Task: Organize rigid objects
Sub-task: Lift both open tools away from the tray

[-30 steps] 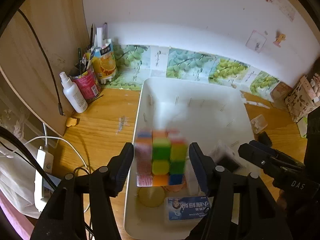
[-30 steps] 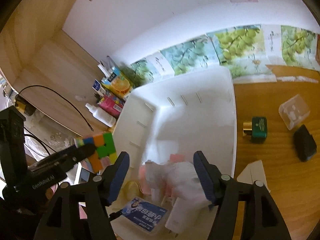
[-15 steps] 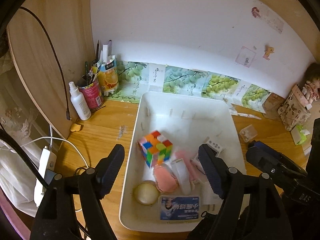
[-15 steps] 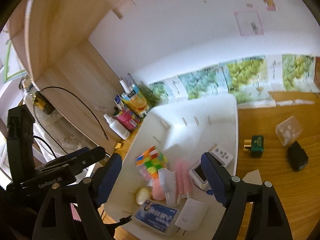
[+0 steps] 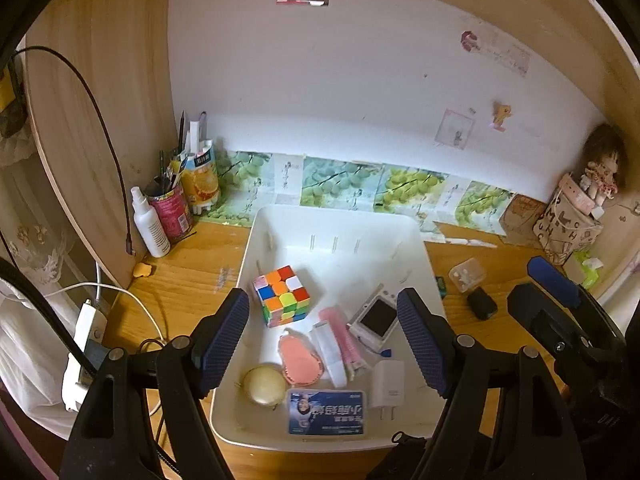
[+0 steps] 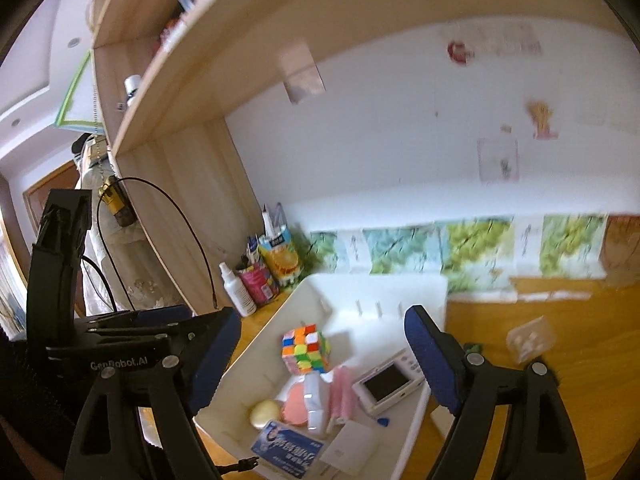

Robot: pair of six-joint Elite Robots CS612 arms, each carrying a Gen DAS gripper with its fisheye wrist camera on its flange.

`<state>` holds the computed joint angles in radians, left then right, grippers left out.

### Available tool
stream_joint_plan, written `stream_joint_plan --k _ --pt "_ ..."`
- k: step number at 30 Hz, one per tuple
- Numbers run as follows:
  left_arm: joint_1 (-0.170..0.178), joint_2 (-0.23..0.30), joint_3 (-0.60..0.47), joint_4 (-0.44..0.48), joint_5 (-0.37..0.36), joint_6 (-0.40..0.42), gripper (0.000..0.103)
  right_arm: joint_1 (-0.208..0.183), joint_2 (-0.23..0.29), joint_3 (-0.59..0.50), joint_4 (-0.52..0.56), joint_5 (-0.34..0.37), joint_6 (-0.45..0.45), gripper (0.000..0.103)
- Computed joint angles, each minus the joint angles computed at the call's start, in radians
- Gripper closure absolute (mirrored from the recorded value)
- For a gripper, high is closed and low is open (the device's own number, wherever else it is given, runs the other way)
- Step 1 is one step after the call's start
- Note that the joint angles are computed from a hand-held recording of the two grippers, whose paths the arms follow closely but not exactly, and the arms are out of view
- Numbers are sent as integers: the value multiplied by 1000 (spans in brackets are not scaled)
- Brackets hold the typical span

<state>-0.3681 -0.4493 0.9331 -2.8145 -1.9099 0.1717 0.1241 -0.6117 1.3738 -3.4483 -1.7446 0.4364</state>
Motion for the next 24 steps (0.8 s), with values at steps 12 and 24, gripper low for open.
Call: stream_joint_plan --k 12,24 --pt "-26 -57 106 -103 -6 -109 24 5 -48 103 -126 -136 -119 18" --pt "-73 -132 267 -246 43 -287 24 -38 -153 266 -172 -136 -227 11"
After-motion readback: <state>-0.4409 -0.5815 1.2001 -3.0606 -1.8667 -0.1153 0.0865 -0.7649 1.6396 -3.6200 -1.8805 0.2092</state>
